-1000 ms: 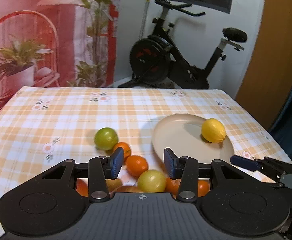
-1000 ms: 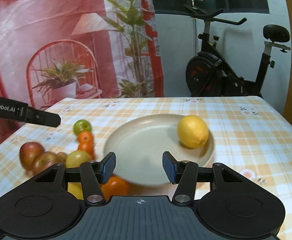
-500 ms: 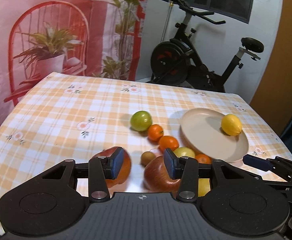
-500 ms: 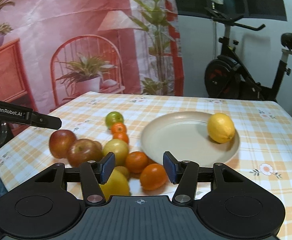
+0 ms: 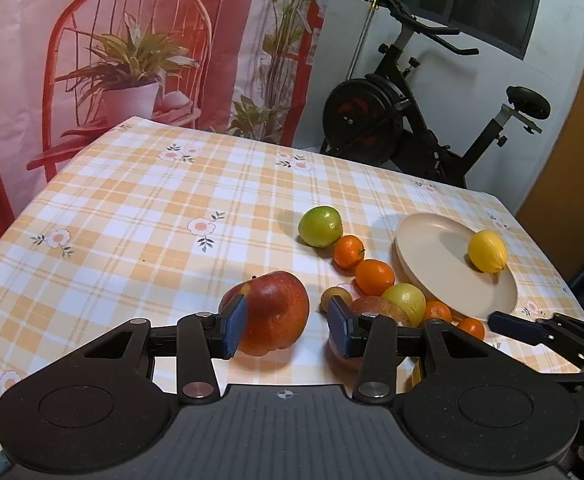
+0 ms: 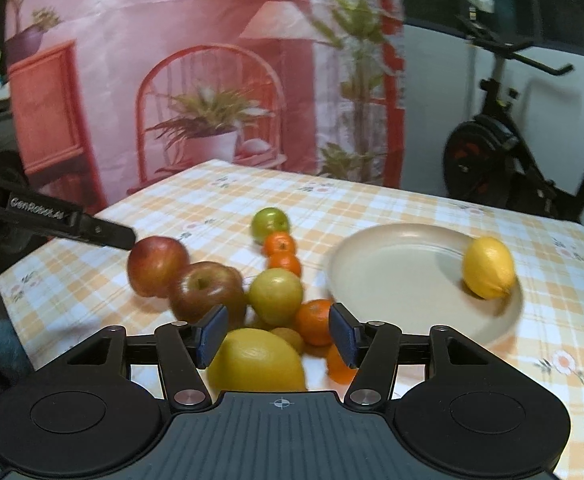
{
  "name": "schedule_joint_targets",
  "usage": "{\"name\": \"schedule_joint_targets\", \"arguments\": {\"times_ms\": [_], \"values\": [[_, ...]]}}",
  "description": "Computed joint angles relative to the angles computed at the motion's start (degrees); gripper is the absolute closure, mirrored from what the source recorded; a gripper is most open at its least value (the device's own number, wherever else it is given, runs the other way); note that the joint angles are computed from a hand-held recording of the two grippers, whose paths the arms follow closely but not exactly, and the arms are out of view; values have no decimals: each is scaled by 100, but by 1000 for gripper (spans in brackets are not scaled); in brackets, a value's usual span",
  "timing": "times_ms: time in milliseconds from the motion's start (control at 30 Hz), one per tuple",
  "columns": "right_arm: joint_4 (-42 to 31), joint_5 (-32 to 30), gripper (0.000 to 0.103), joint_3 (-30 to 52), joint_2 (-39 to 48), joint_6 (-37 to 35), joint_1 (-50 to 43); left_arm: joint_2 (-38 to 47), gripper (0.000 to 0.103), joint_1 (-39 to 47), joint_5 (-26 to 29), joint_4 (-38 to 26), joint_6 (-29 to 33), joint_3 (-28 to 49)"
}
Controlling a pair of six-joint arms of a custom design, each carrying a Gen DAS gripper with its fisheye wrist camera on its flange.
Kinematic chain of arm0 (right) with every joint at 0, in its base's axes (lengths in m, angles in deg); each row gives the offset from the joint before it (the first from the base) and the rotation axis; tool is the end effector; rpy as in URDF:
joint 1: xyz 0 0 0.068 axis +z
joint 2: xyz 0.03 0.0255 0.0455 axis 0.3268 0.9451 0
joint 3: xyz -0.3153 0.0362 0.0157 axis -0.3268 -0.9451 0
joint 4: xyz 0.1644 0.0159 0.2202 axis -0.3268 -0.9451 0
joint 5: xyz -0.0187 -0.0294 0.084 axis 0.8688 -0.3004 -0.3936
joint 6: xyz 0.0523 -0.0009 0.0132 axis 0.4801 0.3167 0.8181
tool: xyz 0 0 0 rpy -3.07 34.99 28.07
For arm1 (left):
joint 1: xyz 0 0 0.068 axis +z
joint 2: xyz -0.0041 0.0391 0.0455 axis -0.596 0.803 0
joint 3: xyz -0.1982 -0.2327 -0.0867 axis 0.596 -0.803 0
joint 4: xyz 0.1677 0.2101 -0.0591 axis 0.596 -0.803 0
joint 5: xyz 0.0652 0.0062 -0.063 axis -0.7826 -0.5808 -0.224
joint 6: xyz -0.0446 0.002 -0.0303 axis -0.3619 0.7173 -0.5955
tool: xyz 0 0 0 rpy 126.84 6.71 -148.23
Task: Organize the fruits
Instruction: 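Move the left tool back to the fruits and close on the red apple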
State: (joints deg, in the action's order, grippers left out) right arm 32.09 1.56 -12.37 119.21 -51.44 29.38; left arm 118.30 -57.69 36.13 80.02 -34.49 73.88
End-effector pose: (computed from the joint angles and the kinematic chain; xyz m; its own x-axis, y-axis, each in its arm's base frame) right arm 0.3311 0.0758 0.0604 -0.4434 -0.2239 -0.8679 -0.5957 0.7972 0.0986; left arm 0.2929 -0.1024 0.1211 -0.6195 -0.2227 -0.7528 -0.1425 0.9749 -0.1711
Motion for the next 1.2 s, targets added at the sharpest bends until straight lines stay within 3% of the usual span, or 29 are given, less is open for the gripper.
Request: {"name": "schedule_joint_targets", "arguments": {"times_ms": [200, 467, 700, 1200], "values": [[-628, 15, 50, 392, 24, -349, 375, 57, 57, 108, 277, 112, -33, -31], [-1493, 172, 50, 927, 130, -538, 695, 275, 58, 241, 1050, 386, 81, 89], [-1988, 210, 50, 1242, 168, -647, 813, 693, 58, 370, 1767, 243, 179, 478], [-2171, 235, 49, 1467, 316, -708, 867, 1064, 58, 583, 2200, 156, -54, 719]]}}
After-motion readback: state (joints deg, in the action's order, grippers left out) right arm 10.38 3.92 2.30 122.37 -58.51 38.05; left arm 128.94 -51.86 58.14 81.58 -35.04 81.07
